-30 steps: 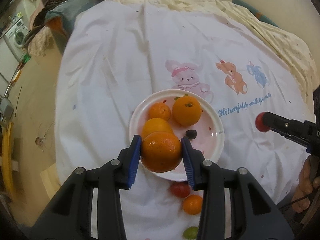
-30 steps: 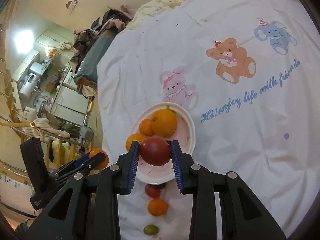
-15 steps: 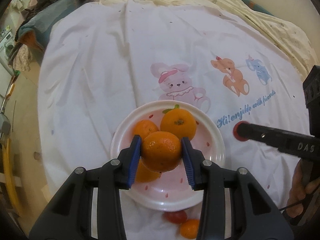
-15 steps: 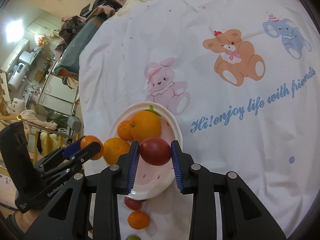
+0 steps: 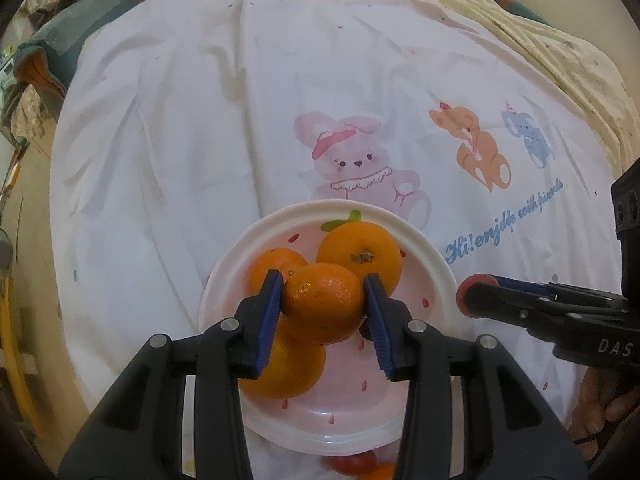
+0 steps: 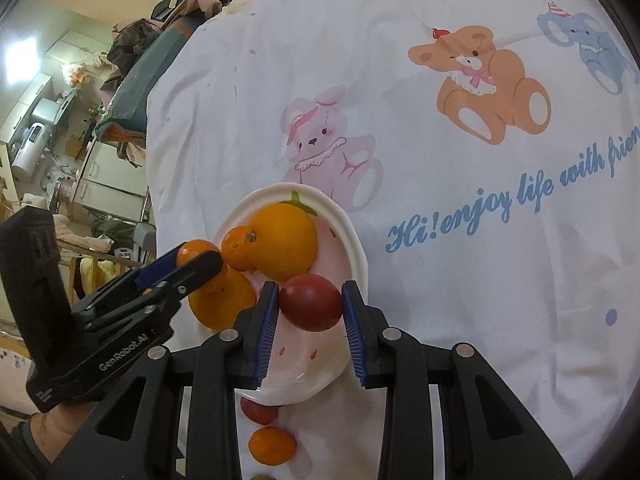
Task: Organize fruits
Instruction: 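Lift and carry the mandarin and the tomato over the plate with both tools, then open both tools to drop the mandarin and tomato onto the plate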
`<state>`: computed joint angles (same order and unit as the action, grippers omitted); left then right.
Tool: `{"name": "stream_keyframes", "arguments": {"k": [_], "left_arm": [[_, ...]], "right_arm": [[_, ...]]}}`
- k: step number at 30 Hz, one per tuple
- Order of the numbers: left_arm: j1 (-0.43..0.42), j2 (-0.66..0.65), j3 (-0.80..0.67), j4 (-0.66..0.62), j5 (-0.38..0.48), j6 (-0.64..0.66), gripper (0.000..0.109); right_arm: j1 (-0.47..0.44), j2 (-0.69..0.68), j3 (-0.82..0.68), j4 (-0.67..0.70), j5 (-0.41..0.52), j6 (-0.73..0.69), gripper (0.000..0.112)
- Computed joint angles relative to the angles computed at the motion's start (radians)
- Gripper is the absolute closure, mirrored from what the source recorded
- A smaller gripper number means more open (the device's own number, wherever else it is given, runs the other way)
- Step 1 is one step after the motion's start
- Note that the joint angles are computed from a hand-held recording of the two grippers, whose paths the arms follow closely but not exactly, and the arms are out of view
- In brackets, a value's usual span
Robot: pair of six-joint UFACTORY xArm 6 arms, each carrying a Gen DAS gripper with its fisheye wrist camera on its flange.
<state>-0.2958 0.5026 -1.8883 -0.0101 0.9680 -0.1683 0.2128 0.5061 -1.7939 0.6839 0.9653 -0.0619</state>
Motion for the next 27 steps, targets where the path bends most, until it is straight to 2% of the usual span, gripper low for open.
{"name": "stream_keyframes", "arguments": {"k": [19,20,21,22,23,24,25,27], "left_arm": [[0.001,-0.003,0.01,0.018,-0.002,0.003,0.07],[0.001,-0.003,0.009,0.02,-0.002,0.002,0.07],[0.0,-0.003,0.011,0.021,-0.004,0.001,0.07],[0.001,-0.004,0.012,0.02,-0.004,0.002,0.068],[0.0,-0.001,0.007,0.025,0.003,-0.003,0.058],[-0.001,-0.001,0.007,0.029,0.003,-0.01,0.052],[0.0,-0.005,0.015,0.031,-0.007,-0.018,0.045],[0.0,-0.008,0.021,0.03,-0.019,-0.026,0.04]], "right_arm": [[-0.002,-0.002,0.004,0.016,-0.007,0.009,0.076],[-0.003,-0.003,0.004,0.007,-0.01,0.021,0.075],[-0.005,-0.005,0.005,0.005,-0.013,0.028,0.07],[-0.01,-0.009,0.009,0.022,-0.017,0.025,0.064],[-0.013,-0.014,0.015,0.033,-0.026,0.025,0.054],[-0.014,-0.022,0.022,0.028,-0.037,0.031,0.046],[-0.015,-0.034,0.036,0.023,-0.059,0.035,0.045],[-0.02,-0.042,0.043,0.028,-0.069,0.035,0.045]]}}
